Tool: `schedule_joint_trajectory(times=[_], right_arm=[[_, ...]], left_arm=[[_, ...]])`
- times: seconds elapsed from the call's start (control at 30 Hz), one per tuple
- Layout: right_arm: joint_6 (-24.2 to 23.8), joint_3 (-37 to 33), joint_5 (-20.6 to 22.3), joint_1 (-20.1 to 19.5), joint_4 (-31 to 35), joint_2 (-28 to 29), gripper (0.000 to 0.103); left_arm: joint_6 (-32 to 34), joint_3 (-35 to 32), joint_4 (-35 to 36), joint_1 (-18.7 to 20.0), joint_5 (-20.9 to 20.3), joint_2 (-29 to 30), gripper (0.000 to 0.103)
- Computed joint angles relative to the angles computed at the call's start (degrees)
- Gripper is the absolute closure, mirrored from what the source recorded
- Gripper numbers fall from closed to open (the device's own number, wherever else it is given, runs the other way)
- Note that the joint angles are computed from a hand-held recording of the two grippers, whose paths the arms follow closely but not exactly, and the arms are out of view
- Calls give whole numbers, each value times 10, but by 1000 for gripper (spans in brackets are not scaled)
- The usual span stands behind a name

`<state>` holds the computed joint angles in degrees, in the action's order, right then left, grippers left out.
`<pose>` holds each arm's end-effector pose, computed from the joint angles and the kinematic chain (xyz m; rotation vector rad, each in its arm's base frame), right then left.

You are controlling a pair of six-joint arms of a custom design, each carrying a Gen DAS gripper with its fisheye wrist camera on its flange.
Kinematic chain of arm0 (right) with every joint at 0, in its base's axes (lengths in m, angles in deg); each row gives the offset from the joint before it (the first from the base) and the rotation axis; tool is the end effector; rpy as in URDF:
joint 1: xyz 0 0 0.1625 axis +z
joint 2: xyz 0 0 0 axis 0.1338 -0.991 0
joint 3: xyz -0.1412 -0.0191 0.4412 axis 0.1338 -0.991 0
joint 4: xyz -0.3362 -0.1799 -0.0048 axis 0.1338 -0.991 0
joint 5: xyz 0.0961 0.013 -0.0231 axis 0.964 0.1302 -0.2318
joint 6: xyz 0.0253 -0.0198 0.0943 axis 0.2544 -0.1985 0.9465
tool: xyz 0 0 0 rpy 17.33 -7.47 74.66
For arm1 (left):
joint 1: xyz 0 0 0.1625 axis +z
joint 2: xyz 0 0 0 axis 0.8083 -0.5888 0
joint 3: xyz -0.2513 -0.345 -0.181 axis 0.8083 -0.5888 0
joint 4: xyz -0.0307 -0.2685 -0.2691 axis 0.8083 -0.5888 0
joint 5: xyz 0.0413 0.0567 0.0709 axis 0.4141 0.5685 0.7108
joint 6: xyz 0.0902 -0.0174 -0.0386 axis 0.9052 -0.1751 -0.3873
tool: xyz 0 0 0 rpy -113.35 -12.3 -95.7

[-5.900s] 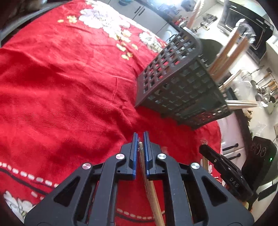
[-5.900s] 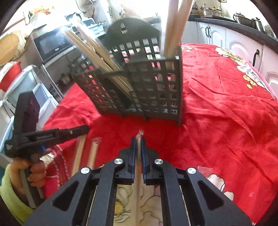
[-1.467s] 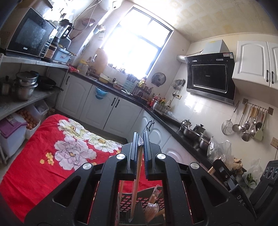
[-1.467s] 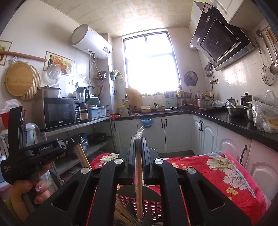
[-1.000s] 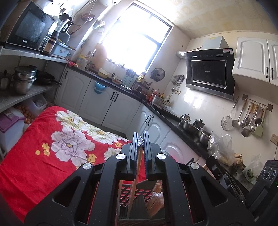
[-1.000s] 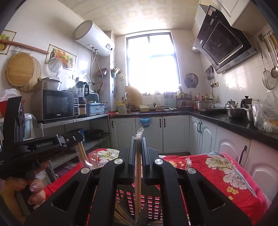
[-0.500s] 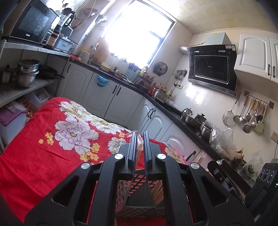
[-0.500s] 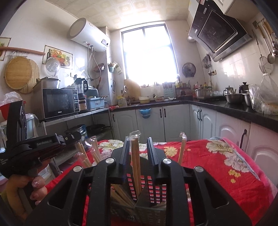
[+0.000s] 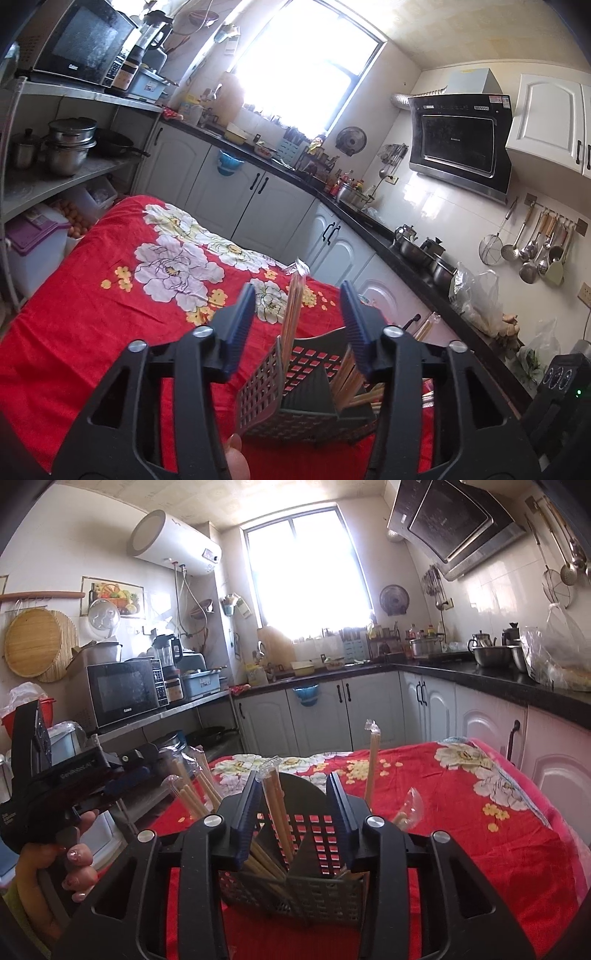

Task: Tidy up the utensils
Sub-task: 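Open both tools to release the chopsticks into the caddy, then raise both open tools and move them toward the wrapped chopsticks on the cloth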

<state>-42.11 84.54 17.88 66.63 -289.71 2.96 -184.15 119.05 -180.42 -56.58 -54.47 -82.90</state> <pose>0.0952 -0.3451 0.2274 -1.3685 2.5204 -1.2154 -0.2539 -0.2148 0.1036 -0.0801 2.0424 -1.8584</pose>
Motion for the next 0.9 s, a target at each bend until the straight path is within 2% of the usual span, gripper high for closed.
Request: schedule_joint_trajectory(times=[0.33,0.9], right_arm=[[-4,4,-7,-7,42,-39,60],[-34,19,-21,-26,105,-93,53]], left_arm=[[25,19,-58,-29,-46,-2,38],[96,40,-167,-62,-107,27,22]])
